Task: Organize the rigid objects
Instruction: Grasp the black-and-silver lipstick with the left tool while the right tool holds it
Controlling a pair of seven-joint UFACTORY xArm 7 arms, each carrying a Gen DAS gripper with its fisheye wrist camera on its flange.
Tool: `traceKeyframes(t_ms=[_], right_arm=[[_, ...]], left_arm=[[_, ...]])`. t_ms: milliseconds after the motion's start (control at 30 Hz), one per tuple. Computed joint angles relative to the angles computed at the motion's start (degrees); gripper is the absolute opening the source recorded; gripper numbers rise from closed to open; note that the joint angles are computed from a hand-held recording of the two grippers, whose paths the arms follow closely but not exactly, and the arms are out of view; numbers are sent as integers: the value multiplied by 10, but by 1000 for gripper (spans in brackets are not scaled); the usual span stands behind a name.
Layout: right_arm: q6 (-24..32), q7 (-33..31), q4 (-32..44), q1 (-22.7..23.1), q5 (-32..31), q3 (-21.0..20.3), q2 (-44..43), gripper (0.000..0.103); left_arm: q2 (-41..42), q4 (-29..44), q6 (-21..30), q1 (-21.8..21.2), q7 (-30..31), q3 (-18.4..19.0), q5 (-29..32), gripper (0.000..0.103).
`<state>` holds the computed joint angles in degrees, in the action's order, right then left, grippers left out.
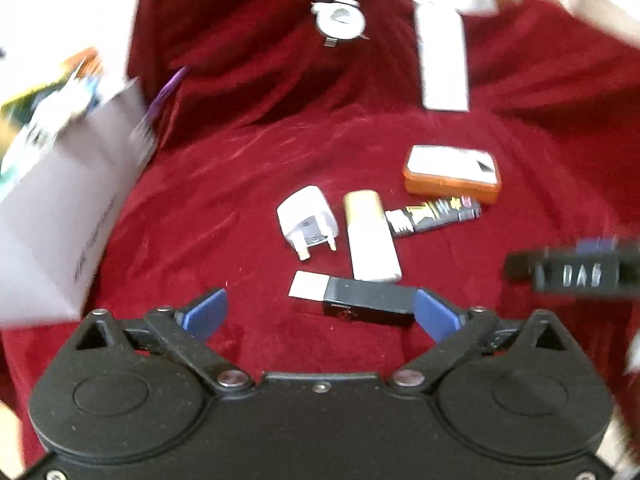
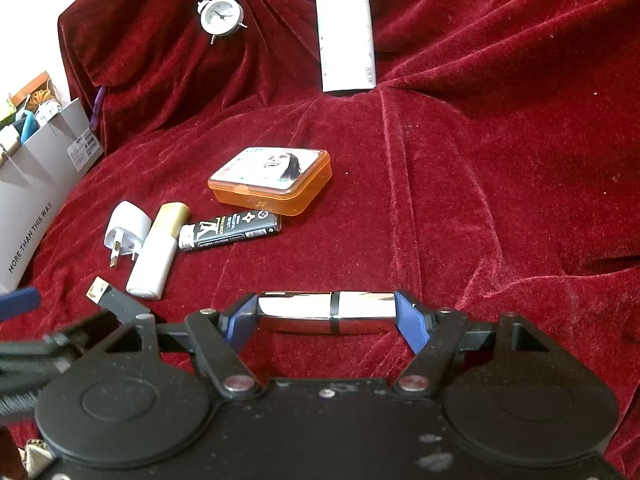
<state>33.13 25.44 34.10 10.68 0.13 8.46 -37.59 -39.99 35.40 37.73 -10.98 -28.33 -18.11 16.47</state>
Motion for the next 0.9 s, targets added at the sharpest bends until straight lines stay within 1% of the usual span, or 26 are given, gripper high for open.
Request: traceKeyframes(t_ms=[67, 100, 167, 267, 333, 367, 467, 600, 700, 767, 900], right_arm=[[0, 0, 0, 0, -2, 1, 1, 72], [0, 0, 0, 0, -3, 2, 1, 72], [0, 0, -1, 0, -4, 2, 1, 72], [1, -1, 1, -1, -8, 4, 2, 72], [2, -1, 1, -2, -12, 6, 3, 72], [3, -1, 2, -2, -13, 7, 3, 72], [3, -2, 3, -2, -16, 7, 4, 72], [5, -1, 3, -4, -21, 10, 4, 72], [4, 0, 3, -4, -23, 10, 5, 72], [4, -1, 3, -3, -22, 9, 5, 72], [3, 0, 2, -4, -24, 10, 4, 72]], left_arm=[[14, 5, 3, 9, 7, -10, 20, 98], [16, 4, 4, 8, 10, -6, 20, 98], [30, 11, 7, -1, 17, 7, 6, 98], [50, 22, 11, -2, 15, 12, -4, 98], [55, 21, 14, -9, 18, 18, -13, 96], [57, 21, 16, -11, 19, 20, -15, 94], [48, 7, 1, -13, 9, 24, -22, 93], [39, 1, -16, -33, 0, 55, -82, 96], [36, -1, -34, -30, -40, 63, -129, 98], [47, 12, -26, -19, -65, 54, -133, 98], [62, 30, 0, 8, -95, 14, -75, 98]])
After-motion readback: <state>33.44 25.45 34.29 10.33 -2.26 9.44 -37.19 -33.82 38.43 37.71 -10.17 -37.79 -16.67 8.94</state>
